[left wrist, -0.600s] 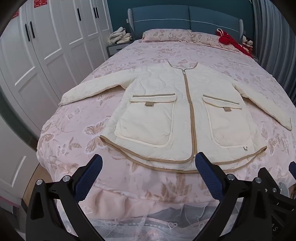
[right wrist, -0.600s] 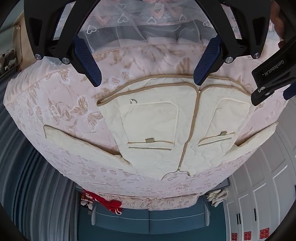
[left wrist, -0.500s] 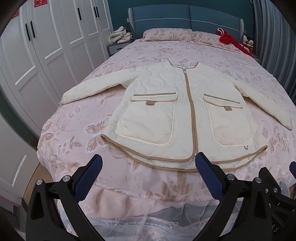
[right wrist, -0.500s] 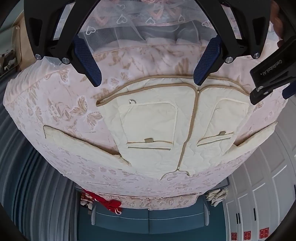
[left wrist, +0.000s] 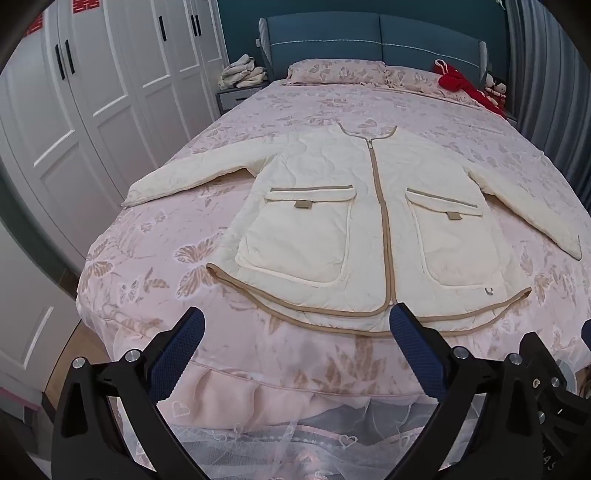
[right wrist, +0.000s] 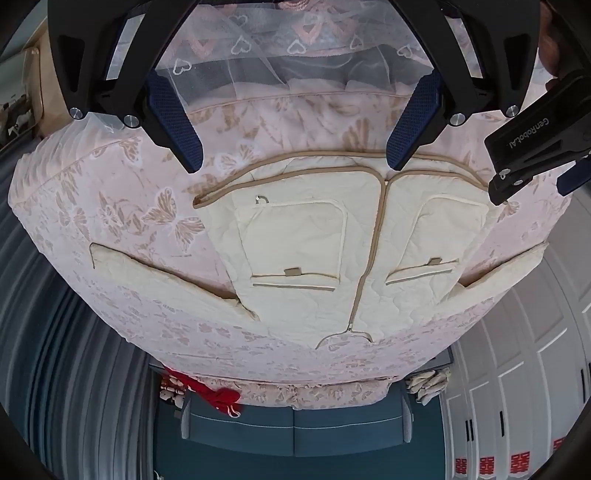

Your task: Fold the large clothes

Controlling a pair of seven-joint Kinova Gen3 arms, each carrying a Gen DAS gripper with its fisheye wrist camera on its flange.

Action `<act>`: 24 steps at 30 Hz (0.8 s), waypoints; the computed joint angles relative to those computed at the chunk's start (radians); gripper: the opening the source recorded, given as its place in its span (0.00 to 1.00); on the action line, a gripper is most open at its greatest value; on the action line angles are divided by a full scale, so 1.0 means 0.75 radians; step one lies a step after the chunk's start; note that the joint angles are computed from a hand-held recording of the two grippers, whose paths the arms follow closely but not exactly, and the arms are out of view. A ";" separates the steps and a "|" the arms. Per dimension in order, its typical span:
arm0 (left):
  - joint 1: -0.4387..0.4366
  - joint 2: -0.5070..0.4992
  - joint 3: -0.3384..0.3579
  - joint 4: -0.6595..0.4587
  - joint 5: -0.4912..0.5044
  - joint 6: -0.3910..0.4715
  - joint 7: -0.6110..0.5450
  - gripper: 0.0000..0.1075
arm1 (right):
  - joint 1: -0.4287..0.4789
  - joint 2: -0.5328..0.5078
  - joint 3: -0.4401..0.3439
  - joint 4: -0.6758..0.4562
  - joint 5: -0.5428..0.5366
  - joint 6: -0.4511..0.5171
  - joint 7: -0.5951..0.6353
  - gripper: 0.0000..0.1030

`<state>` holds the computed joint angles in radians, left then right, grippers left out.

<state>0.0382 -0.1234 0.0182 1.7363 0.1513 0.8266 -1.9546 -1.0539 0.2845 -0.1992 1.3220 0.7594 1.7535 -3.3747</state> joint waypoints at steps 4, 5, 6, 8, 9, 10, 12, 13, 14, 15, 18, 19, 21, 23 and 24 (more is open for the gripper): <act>0.013 -0.036 0.012 0.013 -0.023 0.002 0.032 0.91 | -0.020 0.009 -0.001 -0.016 0.017 0.026 -0.005 0.95; 0.015 -0.040 0.009 0.015 -0.019 0.002 0.029 0.91 | -0.025 0.009 -0.001 -0.020 0.022 0.034 -0.004 0.95; 0.017 -0.044 0.008 0.016 -0.017 0.002 0.027 0.91 | -0.031 0.009 -0.001 -0.024 0.026 0.041 -0.003 0.95; 0.020 -0.050 0.008 0.017 -0.017 0.002 0.028 0.91 | -0.038 0.012 -0.001 -0.033 0.031 0.053 0.001 0.95; 0.022 -0.053 0.009 0.017 -0.016 0.003 0.029 0.91 | -0.042 0.013 -0.001 -0.034 0.034 0.059 0.000 0.95; 0.024 -0.056 0.012 0.017 -0.019 0.003 0.033 0.91 | -0.044 0.013 0.000 -0.036 0.036 0.062 0.000 0.95; 0.025 -0.054 0.002 0.017 -0.007 -0.001 0.020 0.91 | -0.050 0.012 0.000 -0.036 0.041 0.068 -0.002 0.95; 0.025 -0.055 0.005 0.016 -0.010 -0.001 0.025 0.91 | -0.051 0.010 0.000 -0.033 0.042 0.069 -0.005 0.95; 0.026 -0.056 0.005 0.017 -0.009 -0.002 0.023 0.91 | -0.053 0.012 0.000 -0.035 0.043 0.072 -0.007 0.95; 0.026 -0.056 0.007 0.016 -0.013 -0.002 0.026 0.91 | -0.054 0.012 0.000 -0.034 0.044 0.074 -0.010 0.95; 0.027 -0.056 0.012 0.012 -0.021 0.001 0.037 0.91 | -0.054 0.012 0.000 -0.036 0.043 0.076 -0.014 0.95; 0.029 -0.054 0.015 0.010 -0.027 0.002 0.044 0.91 | -0.053 0.012 0.000 -0.036 0.044 0.075 -0.013 0.95; 0.031 -0.056 0.001 0.016 -0.011 0.001 0.023 0.91 | -0.052 0.013 0.000 -0.036 0.044 0.074 -0.010 0.95; 0.029 -0.056 0.005 0.011 -0.014 0.006 0.028 0.91 | -0.053 0.013 0.000 -0.037 0.045 0.077 -0.007 0.95; 0.029 -0.058 0.003 0.019 -0.012 -0.004 0.023 0.91 | -0.053 0.011 0.000 -0.033 0.046 0.075 -0.009 0.95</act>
